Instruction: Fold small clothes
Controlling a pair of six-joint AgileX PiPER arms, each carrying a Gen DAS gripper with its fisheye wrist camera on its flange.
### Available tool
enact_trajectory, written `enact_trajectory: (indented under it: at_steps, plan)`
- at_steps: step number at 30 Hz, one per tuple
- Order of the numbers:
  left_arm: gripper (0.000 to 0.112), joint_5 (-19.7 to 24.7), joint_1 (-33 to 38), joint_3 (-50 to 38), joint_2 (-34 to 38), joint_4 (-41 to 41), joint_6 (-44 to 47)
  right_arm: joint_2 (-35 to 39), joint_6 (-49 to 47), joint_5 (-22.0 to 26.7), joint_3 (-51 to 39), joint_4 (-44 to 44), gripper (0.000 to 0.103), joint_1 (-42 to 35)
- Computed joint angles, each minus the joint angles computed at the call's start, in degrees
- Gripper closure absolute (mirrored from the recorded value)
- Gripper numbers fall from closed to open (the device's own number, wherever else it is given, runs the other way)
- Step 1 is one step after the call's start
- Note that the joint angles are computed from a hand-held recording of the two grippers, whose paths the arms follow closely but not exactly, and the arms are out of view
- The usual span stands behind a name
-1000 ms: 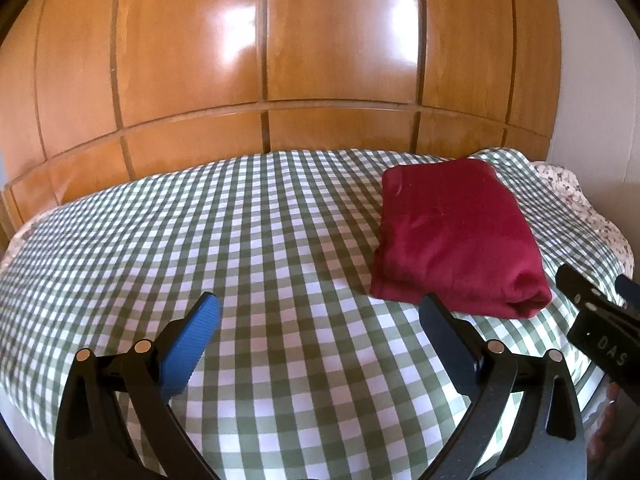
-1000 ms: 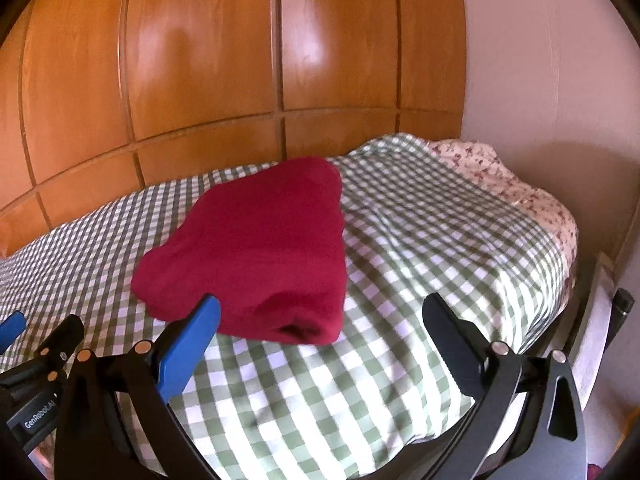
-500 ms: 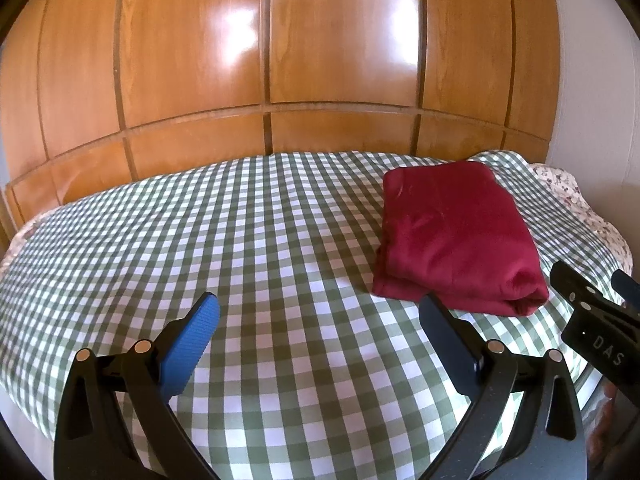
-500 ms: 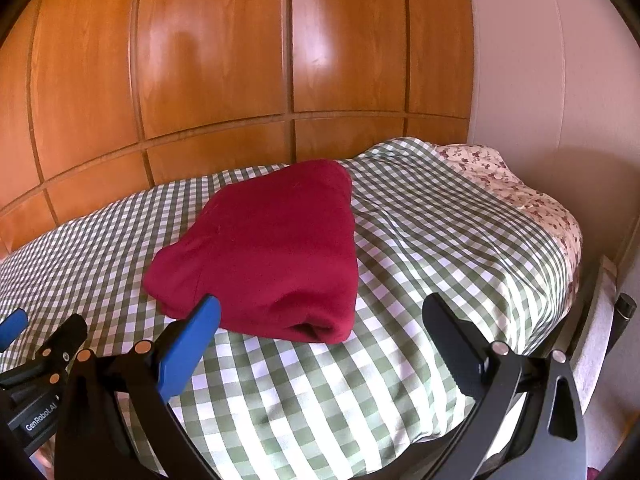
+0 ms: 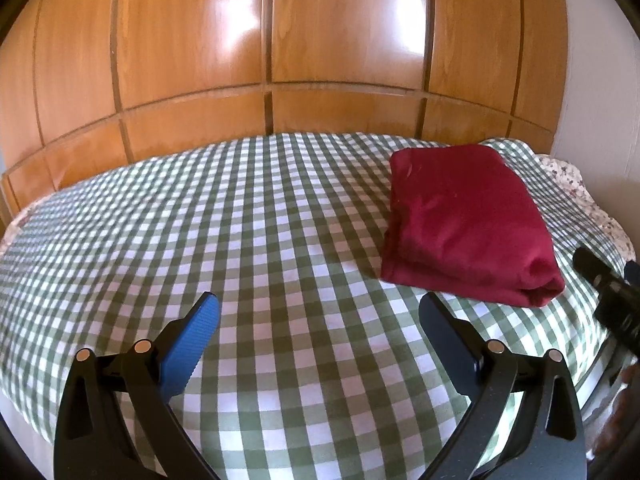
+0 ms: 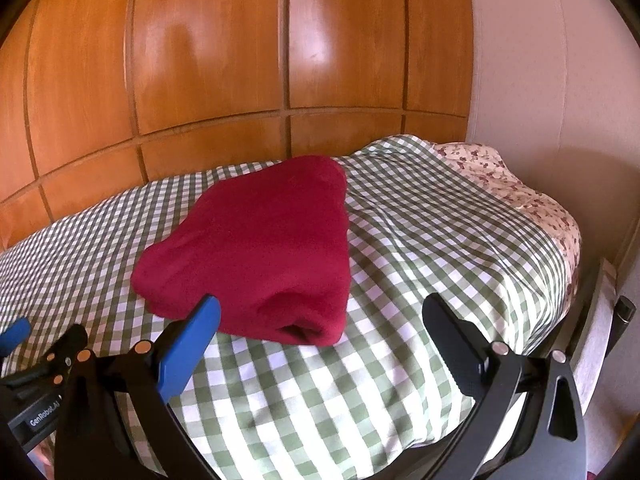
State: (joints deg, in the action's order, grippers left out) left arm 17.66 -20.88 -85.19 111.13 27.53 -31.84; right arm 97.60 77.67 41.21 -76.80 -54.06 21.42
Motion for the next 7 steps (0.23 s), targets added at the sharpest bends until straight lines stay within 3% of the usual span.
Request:
enact_trajectory:
  at_steps: [3, 7]
  plan:
    - [0.014, 3.0, 0.4, -3.0, 2.2, -2.2, 2.0, -0.1, -6.9, -3.9, -1.3, 9.9, 0.002, -7.3]
    - [0.014, 6.3, 3.5, -7.6, 5.7, -14.6, 12.7, 7.9, -22.9, -3.4, -10.2, 24.5, 0.002, -21.4]
